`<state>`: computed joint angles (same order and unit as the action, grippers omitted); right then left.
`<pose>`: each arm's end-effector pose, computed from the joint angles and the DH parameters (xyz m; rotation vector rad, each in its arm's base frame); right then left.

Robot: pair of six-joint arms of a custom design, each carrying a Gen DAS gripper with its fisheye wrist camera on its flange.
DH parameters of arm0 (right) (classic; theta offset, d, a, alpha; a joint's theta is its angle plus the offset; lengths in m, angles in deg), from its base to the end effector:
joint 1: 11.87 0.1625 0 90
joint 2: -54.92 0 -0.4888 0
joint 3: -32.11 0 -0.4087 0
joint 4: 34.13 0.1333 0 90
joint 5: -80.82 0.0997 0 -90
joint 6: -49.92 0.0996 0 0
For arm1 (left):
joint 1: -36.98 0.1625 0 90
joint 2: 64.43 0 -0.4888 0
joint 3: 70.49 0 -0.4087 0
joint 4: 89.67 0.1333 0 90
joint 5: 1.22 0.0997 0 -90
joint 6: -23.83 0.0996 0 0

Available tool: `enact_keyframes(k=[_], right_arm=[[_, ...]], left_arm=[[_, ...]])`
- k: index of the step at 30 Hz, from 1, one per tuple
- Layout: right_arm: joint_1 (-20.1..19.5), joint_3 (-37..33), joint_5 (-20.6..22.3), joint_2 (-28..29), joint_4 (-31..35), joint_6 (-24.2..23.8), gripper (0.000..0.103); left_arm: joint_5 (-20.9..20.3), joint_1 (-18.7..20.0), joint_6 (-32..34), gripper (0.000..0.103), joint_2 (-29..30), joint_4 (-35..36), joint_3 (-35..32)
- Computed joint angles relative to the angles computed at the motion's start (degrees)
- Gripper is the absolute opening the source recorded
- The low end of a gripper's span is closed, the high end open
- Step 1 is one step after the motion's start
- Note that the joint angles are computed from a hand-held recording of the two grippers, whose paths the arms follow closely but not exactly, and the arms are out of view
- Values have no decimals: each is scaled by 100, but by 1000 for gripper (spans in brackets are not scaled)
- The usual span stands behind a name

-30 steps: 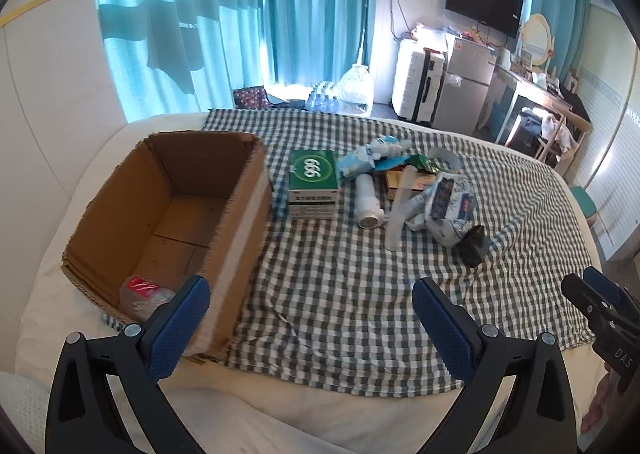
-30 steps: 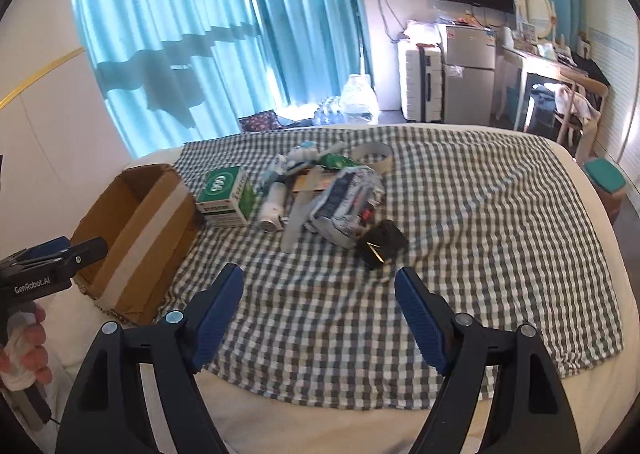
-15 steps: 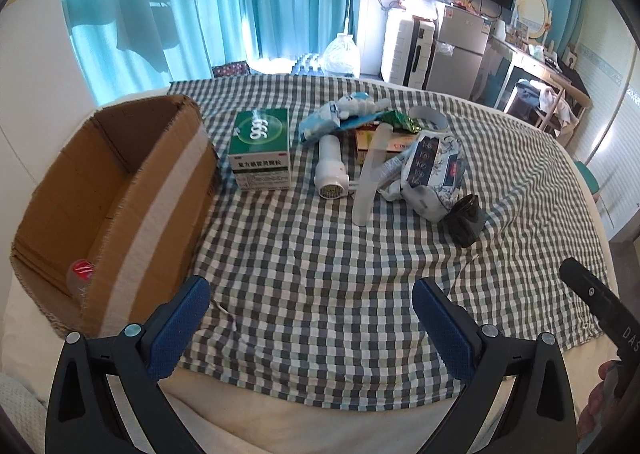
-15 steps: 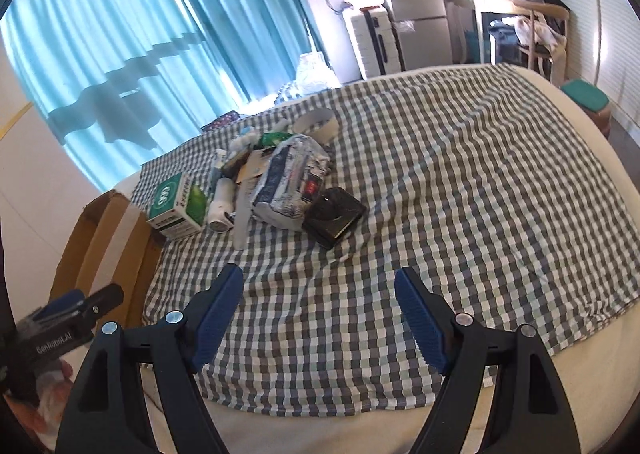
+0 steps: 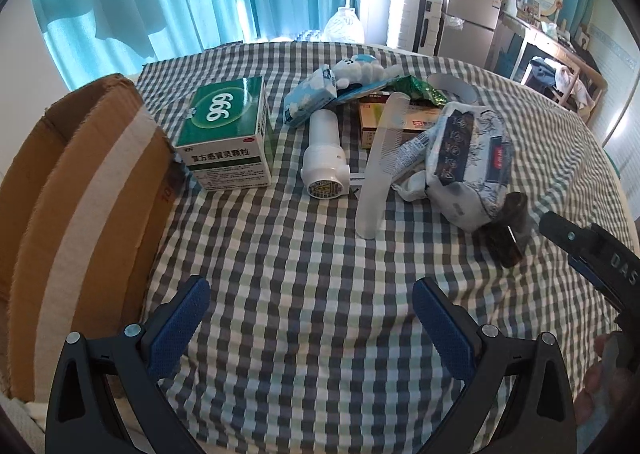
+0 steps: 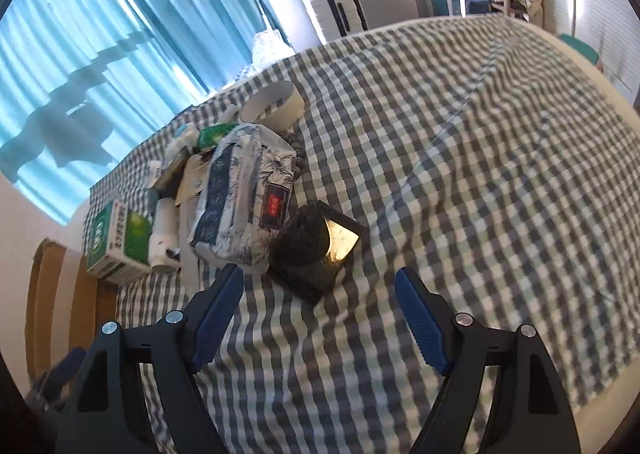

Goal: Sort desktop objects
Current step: 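Grasp the black case with the right tool while the left tool grasps the floral tissue pack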

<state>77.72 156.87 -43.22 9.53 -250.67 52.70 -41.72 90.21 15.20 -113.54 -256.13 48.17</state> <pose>0.0736 -0.5475 0.1258 -0.3831 -2.3636 1.0510 -0.1735 -0.5813 0.0969 0.5040 2.2778 -0.5447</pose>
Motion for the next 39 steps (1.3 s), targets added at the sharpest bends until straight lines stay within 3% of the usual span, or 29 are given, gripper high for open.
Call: enact_keyframes(k=[7,9,12,15,19,24,31,33,37,39], right_arm=[[-232,-553,-50,254,564,762,78],[-300,-631,9,289,717,843,72],[-389,-572,256,280,679,669,56],[-392,-293,478,117,532,397,54],[-303,113,213,-90,336,91,40],[-350,488,86,-297,179,-72,33],[-572,552,381,-400,274,-56,31],[-595,493,328,-380,432,-52,11],[-608,476,353,-377,383,-207,10],[-613,458,371,-367,393,-256,10]], left_arm=[[-36,208,362,103,457,-210,-453],[-61,248,415,103,532,-192,-542],[-89,274,461,103,581,-105,-613],[-164,250,576,103,584,-236,-570],[-341,138,510,103,616,-300,-528],[-679,-58,685,103,796,-371,-620],[-537,-125,871,103,1285,-99,-1191],[-536,-121,902,103,1433,-54,-1375],[-385,-98,1153,103,1730,23,-1689],[-7,-104,1305,76,1914,221,-1877]])
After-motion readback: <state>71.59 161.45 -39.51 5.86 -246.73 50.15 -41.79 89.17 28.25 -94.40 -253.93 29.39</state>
